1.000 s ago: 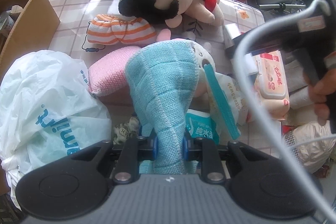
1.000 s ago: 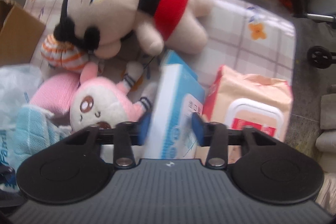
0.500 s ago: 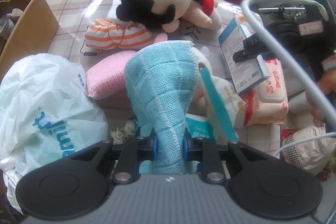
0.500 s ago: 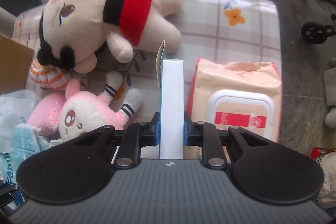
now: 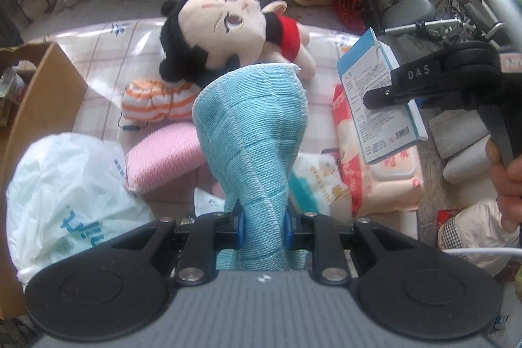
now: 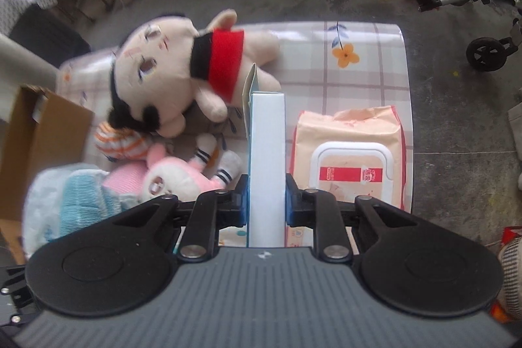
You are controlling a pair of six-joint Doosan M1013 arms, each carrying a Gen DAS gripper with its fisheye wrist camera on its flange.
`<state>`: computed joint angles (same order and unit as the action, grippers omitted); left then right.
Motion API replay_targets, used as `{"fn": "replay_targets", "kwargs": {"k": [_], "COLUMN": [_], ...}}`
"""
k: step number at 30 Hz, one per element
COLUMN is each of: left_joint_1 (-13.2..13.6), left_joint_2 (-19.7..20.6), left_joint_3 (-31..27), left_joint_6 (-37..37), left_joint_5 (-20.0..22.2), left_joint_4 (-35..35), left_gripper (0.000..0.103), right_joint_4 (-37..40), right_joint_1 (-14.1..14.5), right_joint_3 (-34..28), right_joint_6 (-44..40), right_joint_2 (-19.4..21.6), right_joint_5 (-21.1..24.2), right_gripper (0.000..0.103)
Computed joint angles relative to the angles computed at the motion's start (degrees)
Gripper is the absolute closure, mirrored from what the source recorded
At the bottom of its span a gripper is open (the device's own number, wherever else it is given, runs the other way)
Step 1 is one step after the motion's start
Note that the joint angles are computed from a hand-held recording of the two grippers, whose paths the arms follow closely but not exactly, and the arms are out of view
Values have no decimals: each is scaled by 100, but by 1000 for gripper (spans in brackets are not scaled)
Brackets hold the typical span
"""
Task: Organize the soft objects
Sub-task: 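Carry the towel and bandage box with both tools over the cardboard box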
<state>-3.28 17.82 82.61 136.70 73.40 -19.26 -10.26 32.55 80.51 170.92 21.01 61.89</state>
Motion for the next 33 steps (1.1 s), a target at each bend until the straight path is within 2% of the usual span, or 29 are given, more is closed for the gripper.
{"fn": "replay_targets", "kwargs": {"k": [4,9,14,18,23,27,33], "left_joint_1": [-45,-8,81,230,488,708,1021], "left_joint_2": [-70,-82,62,275,587,918,1495], "left_joint_3": [-80,-235,-536,-972,-1678,-2464,-3734], "left_joint_6": [-134,-110,11,79,206,132,-57], "left_joint_5": [-10,-12,224,594,946,1289,1465], "left_joint_4": [-46,-225,-339,-402,-485,-469,-385], "left_gripper": [81,81,81,81,81,81,81], "right_joint_4": [-51,-243,-390,-479,-568,-514,-229], "right_joint_1": [-4,41,94,167,263,305,295], "right_joint_3": [68,-114,-448,-945,-1853,-2769,-4766], "right_joint_6": [171,270,507,691,840,797,417], "right_joint_2": [-158,-173,-67,157,615,1087,2143], "right_joint_5": [-303,-334,-241,-62,182,303,612], "right_gripper": [84,84,84,84,84,84,84]}}
